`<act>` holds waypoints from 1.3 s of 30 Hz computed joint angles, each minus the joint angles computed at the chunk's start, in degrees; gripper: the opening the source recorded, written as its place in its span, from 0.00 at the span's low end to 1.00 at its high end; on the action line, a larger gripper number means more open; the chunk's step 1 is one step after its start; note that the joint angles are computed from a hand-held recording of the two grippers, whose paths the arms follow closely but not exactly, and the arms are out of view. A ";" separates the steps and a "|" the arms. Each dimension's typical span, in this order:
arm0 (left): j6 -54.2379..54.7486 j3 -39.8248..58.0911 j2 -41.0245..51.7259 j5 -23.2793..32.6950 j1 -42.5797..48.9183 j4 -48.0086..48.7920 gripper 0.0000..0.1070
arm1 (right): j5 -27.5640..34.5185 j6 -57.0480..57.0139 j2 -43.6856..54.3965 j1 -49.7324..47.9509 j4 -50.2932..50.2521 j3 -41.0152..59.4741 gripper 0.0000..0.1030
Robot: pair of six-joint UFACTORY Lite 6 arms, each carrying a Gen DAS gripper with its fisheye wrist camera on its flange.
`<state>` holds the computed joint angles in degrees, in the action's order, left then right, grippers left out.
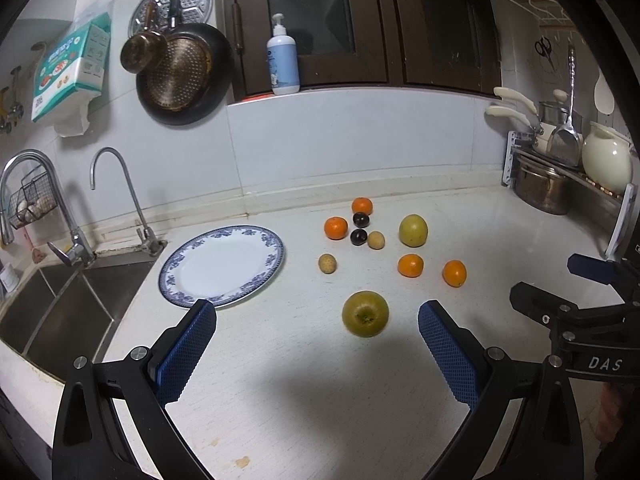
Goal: Organize fruits
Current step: 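Grasp the green pear with the left gripper while the right gripper grasps an orange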
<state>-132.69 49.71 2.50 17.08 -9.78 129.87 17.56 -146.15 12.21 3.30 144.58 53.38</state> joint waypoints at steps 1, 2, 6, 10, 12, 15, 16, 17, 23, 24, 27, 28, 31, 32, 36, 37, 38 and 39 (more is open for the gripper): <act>-0.17 0.74 1.07 0.10 -0.16 0.07 0.96 | 0.01 0.37 1.26 -0.34 -0.73 1.20 0.99; -0.54 1.82 2.58 0.05 -0.32 0.34 0.96 | -0.12 0.93 2.26 -0.52 -1.44 2.32 0.99; -0.31 6.86 8.71 -1.87 -0.36 -0.40 0.93 | -0.78 4.55 7.60 -1.66 -6.24 7.69 0.99; 3.51 13.28 15.61 -5.45 0.24 -4.96 0.90 | -1.96 11.49 13.34 -2.25 -14.74 14.05 0.96; 6.76 16.02 18.36 -6.67 0.41 -8.62 0.88 | -2.19 18.49 16.21 -2.60 -21.95 17.44 0.95; 15.19 20.66 23.05 -8.23 0.53 -17.34 0.85 | -3.08 23.06 20.47 -2.60 -26.96 22.36 0.92; 17.28 21.81 24.19 -8.90 0.71 -19.51 0.85 | -3.28 25.18 21.76 -2.61 -29.10 23.90 0.90; 21.77 23.35 25.73 -9.34 0.75 -24.08 0.84 | -3.33 27.63 22.78 -2.69 -31.53 25.17 0.89; 42.67 30.38 32.63 -9.66 0.49 -45.23 0.79 | -3.24 57.63 32.57 -2.99 -61.14 38.75 0.77; 45.85 31.46 33.63 -9.64 0.48 -48.46 0.76 | -2.69 61.64 34.08 -3.09 -65.06 40.77 0.74; 59.56 34.94 36.54 -9.69 0.81 -62.16 0.72 | -1.82 71.20 38.44 -2.78 -74.61 46.43 0.69; 62.32 35.71 37.22 -9.52 0.80 -64.97 0.71 | -1.64 74.49 39.72 -2.55 -77.73 48.27 0.67; 68.55 37.31 38.67 -9.22 0.83 -71.36 0.68 | 0.11 83.31 44.03 -2.26 -86.10 54.40 0.63; 71.01 37.84 39.11 -9.19 0.87 -73.86 0.66 | 0.36 84.83 44.88 -2.18 -87.57 55.65 0.62; 83.96 40.81 41.25 -8.54 1.04 -86.67 0.58 | 3.01 96.12 50.26 -1.71 -98.46 63.80 0.53; 85.85 41.36 41.65 -8.45 1.10 -88.47 0.58 | 3.51 97.84 51.32 -1.64 -100.04 65.43 0.51; 87.32 41.91 42.05 -8.27 1.10 -89.76 0.56 | 4.02 99.00 52.11 -1.65 -101.18 66.72 0.50; 89.13 42.46 42.44 -8.04 1.09 -91.39 0.54 | 4.42 100.83 53.16 -1.49 -102.98 68.34 0.49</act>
<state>-43.56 92.17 44.95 9.04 -8.69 38.48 21.98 -45.32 65.37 1.80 41.60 121.72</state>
